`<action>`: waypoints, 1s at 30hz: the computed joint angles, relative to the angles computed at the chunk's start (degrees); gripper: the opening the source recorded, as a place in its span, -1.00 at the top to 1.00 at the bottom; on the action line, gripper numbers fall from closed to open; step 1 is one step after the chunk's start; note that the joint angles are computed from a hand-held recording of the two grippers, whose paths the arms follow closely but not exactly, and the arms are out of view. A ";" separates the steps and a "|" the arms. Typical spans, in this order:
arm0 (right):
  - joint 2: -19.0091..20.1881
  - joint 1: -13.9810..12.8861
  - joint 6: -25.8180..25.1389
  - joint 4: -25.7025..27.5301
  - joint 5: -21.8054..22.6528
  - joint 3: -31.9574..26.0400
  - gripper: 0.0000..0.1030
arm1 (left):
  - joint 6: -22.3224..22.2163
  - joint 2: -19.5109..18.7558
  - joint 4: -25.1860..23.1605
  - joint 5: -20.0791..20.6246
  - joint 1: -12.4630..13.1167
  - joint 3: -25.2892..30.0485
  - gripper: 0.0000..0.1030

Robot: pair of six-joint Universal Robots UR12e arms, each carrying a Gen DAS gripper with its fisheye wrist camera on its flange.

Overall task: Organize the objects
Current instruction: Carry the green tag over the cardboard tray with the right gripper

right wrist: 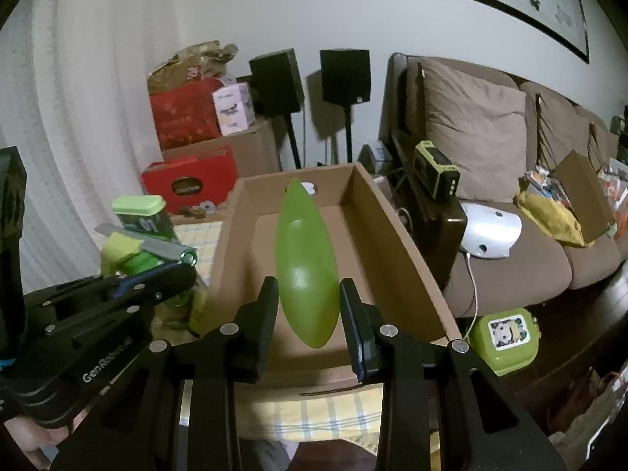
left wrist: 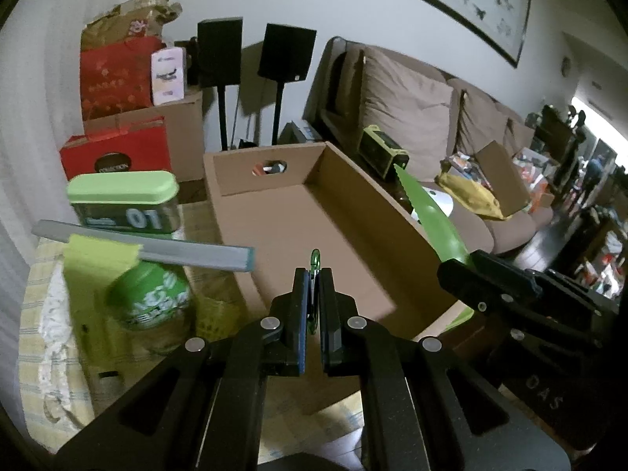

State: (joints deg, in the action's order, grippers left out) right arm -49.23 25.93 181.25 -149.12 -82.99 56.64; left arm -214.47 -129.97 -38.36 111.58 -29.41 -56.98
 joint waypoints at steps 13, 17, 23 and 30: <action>3.45 -1.40 -0.21 3.93 -1.12 -4.17 0.39 | -0.73 -3.90 -1.96 -1.05 0.03 4.15 0.91; 4.49 -1.73 -0.04 5.30 -1.43 -5.25 0.39 | -0.90 -4.66 -2.83 -0.62 0.08 5.06 0.91; 5.74 -2.09 0.16 6.85 -1.52 -6.61 0.39 | -1.91 -5.76 -5.12 -0.80 0.29 6.69 0.91; 7.13 -2.03 -0.76 8.41 -1.68 -8.41 0.39 | -3.02 -6.57 -7.15 -1.15 0.50 7.56 0.91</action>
